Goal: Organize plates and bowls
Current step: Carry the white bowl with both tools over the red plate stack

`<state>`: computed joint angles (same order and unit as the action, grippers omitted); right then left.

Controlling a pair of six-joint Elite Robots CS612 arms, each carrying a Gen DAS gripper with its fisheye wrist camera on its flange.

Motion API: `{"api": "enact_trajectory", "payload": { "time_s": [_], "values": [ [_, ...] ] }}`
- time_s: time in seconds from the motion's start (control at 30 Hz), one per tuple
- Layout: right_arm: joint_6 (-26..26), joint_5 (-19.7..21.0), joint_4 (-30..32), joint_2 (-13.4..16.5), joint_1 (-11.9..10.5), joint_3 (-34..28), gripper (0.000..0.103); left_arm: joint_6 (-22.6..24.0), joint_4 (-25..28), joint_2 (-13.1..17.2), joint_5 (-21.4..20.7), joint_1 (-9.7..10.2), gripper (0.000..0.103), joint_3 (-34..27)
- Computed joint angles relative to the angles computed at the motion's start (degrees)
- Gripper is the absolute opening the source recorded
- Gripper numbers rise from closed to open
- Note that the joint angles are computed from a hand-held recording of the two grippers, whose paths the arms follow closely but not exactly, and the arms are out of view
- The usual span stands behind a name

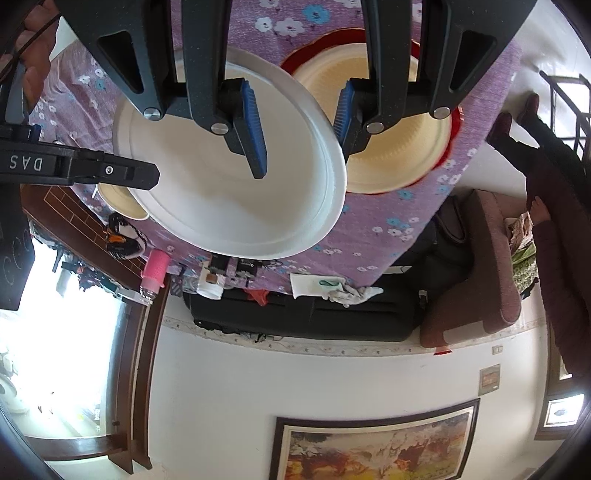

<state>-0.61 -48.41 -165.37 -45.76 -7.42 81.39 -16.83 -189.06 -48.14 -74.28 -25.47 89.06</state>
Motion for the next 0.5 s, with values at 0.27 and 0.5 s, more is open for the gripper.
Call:
{"api": "enact_trajectory", "payload": {
  "time_s": [0.27, 0.5],
  "values": [
    [-1.0, 3.1, 3.3, 0.2, 1.0, -1.2, 0.013, -0.6, -2.1, -1.5, 1.4, 0.94, 0.035, 1.8],
    [-1.9, 3.5, 6.5, 1.1, 2.3, -3.3, 0.013, -2.5, -1.0, -1.5, 2.3, 2.01, 0.035, 2.1]
  ]
}}
